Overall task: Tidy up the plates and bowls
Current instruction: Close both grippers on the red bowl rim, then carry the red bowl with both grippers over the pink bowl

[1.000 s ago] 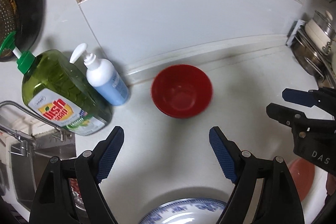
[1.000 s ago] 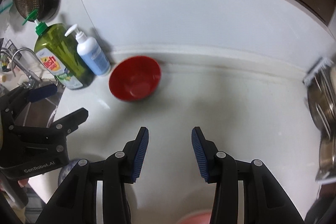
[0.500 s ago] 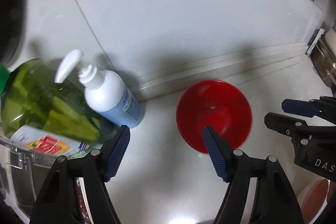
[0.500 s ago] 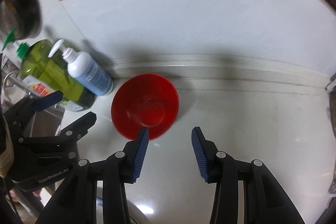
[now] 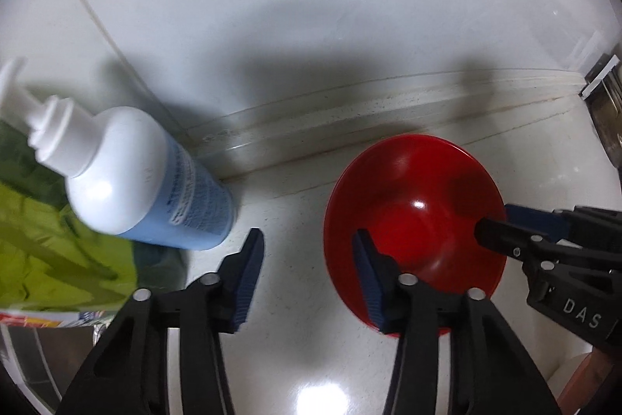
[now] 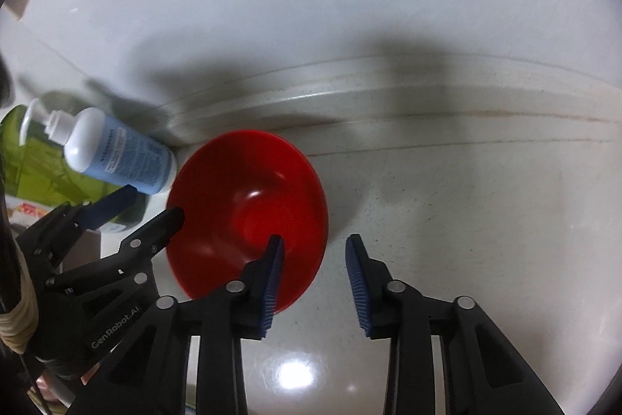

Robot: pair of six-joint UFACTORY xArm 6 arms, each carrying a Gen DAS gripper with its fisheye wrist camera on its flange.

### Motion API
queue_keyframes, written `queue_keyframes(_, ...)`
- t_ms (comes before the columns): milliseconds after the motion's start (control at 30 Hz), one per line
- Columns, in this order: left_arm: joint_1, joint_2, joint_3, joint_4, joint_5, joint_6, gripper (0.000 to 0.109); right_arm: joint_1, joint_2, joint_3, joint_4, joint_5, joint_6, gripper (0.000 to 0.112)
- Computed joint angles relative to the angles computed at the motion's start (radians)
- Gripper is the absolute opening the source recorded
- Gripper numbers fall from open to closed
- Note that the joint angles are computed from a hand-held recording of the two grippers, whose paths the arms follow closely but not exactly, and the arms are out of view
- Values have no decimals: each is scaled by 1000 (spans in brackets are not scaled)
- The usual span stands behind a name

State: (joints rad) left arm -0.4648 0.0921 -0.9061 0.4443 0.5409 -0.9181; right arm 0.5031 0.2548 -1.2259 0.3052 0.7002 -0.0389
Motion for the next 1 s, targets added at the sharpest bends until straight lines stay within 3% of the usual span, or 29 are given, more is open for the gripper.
queue_keyframes(167,5,49,-37,-56,-15,40,39,-9,25,-18,25,17,-6,19)
queue_keyframes(433,17,73,-24,-258,-75,151,11,-10,30,-24,18,38,5,13)
queue_keyframes(533,22,73,-10,-310,-104,171,9,-7,33,-31,4,52,7,13)
queue_keyframes(1000,-34,-8,16,-239,-82,56,9,-6,-72,57,-11,10,16,10)
